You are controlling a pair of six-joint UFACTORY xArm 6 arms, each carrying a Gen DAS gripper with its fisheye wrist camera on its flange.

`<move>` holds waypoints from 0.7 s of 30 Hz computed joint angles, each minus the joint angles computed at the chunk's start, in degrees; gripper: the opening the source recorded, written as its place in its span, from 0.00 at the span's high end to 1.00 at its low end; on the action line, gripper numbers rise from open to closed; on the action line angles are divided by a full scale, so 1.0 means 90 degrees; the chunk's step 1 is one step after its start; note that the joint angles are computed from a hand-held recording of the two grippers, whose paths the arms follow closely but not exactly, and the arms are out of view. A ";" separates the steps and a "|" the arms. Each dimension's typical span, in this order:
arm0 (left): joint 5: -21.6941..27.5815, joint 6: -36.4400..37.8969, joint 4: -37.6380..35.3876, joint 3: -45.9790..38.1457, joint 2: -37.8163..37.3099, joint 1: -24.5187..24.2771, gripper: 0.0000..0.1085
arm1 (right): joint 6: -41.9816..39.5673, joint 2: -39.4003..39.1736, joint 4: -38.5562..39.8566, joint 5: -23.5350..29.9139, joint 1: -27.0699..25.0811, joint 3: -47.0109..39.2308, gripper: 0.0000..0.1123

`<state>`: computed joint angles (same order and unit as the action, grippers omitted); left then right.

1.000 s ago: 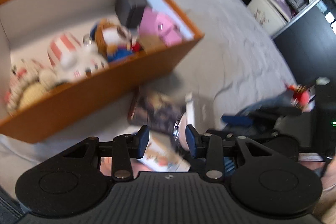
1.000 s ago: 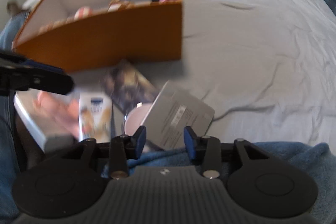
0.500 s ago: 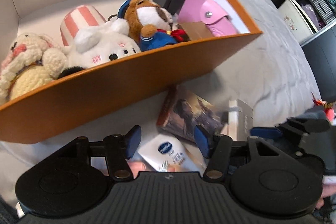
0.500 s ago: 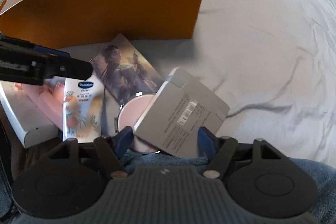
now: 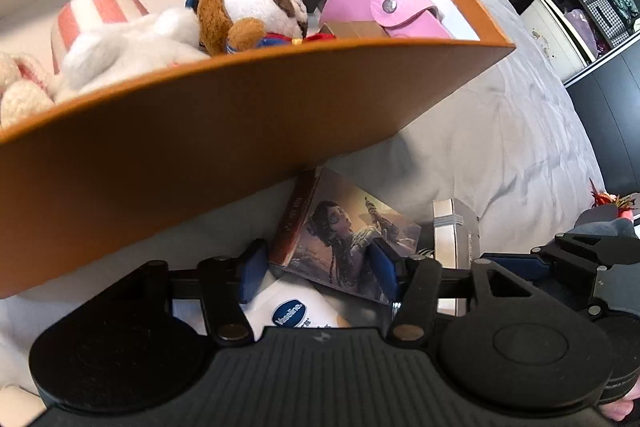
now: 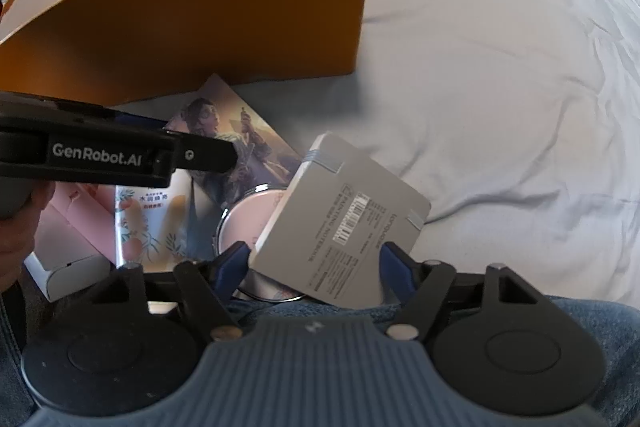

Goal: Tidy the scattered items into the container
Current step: 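Grasp the red printed box with the left gripper while the right grasps the white box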

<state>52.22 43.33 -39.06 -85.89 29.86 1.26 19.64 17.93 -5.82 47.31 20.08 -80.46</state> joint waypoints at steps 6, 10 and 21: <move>0.0258 0.0260 -0.0149 -0.0004 -0.0162 0.0086 0.59 | -0.0080 -0.0296 0.0090 -0.0121 0.0021 0.0236 0.53; 0.0434 0.0522 -0.0434 0.0113 -0.0394 0.0121 0.61 | -0.0114 -0.0672 0.0310 -0.0186 -0.0069 0.0475 0.68; 0.0001 0.1441 -0.0396 0.0915 -0.1218 -0.0323 0.70 | 0.0339 -0.0930 -0.0125 -0.0183 -0.0183 0.0562 0.72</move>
<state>52.22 56.30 -42.63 -77.66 18.90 -1.64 22.69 9.56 -6.95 45.67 18.43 -75.40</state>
